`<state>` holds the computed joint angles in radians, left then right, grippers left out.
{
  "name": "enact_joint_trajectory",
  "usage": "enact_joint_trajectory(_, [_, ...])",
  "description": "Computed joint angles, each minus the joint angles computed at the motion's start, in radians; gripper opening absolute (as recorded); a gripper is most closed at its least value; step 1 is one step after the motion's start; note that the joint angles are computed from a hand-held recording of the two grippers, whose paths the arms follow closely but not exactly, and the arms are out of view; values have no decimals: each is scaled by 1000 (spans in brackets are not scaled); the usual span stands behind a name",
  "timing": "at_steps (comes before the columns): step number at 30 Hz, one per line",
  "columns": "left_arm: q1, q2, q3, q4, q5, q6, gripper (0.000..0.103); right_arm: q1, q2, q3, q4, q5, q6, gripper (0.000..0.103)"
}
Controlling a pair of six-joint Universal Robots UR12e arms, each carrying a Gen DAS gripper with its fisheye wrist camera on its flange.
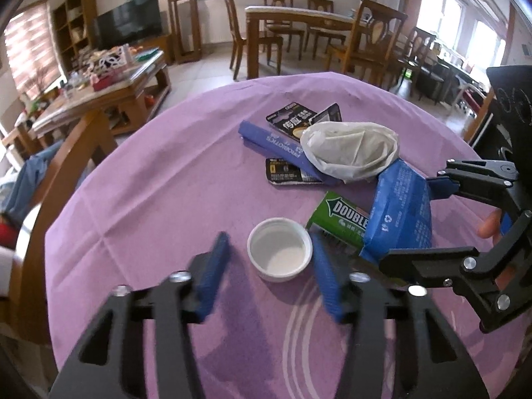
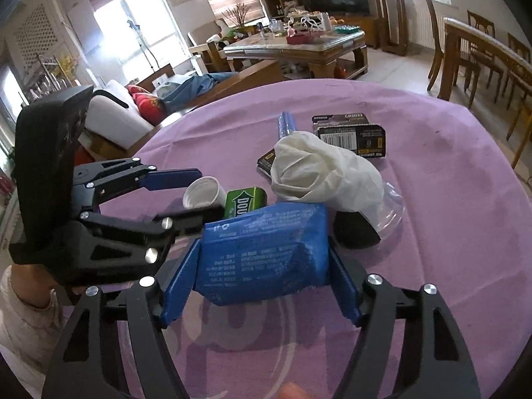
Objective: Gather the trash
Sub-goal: 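Grasp the white cup with the left tool while the right tool grasps the blue packet, then carry the white cup and blue packet over the black bin and release both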
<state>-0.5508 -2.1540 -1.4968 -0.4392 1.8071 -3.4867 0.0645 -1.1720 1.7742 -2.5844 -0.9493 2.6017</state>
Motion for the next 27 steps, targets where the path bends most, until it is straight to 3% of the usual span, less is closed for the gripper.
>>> enact_joint_trajectory(6, [-2,13,-20,27,-11,-18,36,-10,-15,27,-54,17,20,68])
enact_joint_trajectory(12, [-25,47,-69,121,18,-46,36,-58,-49,81,-153,90,104,68])
enact_joint_trajectory(20, [-86,42,-55,259,29,-28,36,-148,-92,188,-460,134,298,68])
enact_joint_trajectory(27, [-146,-30,73,304,-37,26,36,-250,-121,268,-722,114,459,68])
